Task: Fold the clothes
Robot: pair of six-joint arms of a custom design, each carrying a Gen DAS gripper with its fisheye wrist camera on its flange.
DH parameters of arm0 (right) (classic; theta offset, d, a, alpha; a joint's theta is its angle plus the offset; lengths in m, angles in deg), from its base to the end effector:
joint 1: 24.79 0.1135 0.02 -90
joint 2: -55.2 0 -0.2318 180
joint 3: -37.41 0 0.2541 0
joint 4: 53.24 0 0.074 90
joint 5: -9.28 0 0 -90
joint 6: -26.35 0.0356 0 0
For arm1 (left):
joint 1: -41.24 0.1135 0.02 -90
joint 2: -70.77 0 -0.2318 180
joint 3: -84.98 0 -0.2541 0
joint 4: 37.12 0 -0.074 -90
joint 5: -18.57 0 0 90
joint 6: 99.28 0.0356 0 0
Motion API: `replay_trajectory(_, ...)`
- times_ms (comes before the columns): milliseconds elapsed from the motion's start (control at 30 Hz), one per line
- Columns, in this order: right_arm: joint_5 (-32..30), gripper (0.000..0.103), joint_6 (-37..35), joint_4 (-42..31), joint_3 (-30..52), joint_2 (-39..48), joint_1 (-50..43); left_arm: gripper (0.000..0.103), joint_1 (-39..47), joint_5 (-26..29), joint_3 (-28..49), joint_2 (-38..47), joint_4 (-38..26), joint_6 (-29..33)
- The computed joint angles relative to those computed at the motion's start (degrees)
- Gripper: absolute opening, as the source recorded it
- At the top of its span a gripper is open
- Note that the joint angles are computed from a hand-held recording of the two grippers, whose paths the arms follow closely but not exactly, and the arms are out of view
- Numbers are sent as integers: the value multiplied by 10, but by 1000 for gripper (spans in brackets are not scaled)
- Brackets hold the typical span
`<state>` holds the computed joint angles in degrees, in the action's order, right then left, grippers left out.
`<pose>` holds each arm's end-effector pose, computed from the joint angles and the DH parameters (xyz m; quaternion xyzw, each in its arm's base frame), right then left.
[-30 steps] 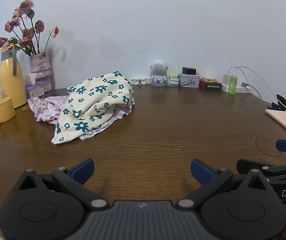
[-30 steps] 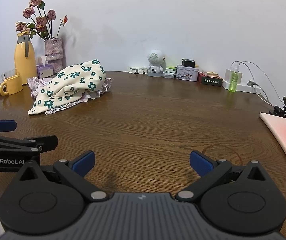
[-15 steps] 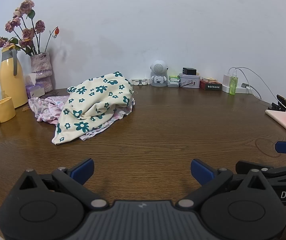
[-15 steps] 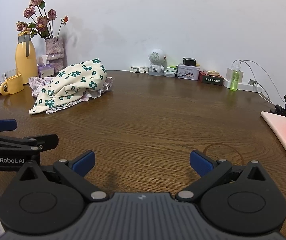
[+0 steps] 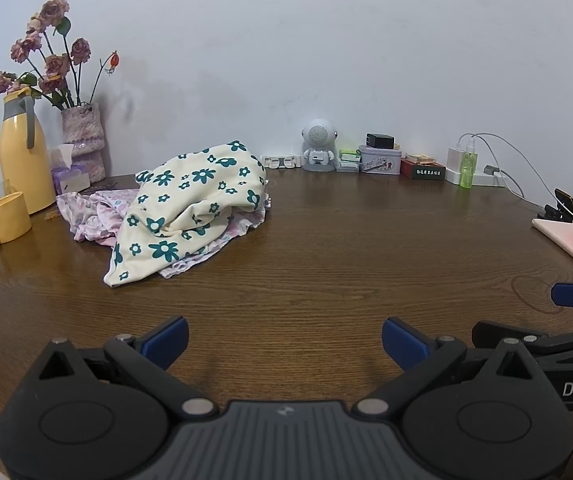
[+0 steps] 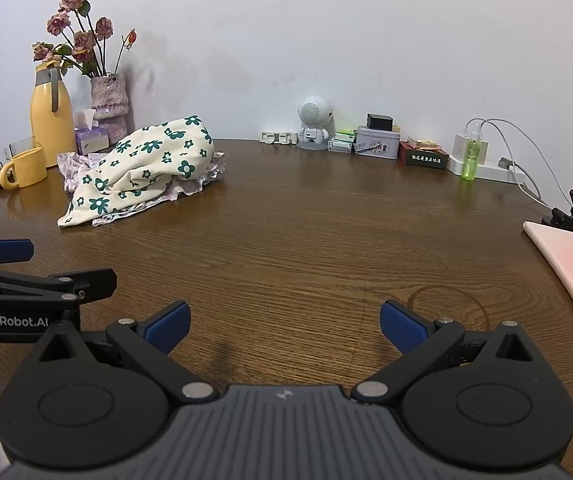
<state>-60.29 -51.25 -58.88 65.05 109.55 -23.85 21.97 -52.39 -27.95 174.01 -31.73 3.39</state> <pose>0.2028 -0.0091 0.1302 0.1712 0.8494 -0.0992 0.4893 0.3461 -0.1333 0.1341 0.3145 0.8019 -0.1716 0.4782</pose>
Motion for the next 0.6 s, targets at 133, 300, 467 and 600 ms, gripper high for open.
replay_trajectory(133, -10, 103, -1, 4, -1, 2, -4, 103, 2, 2, 9, 4, -11, 1)
replay_trajectory(300, -74, 103, -38, -3, 45, 25, -35, 103, 16, 0, 73, 32, -44, -9)
replay_trajectory(467, -167, 103, -133, -2, 182, 139, -66, 103, 35, -23, 215, 104, -90, -13)
replay_trajectory(600, -195, 103, -202, -18, 359, 295, -80, 103, 44, -64, 411, 220, -170, -11)
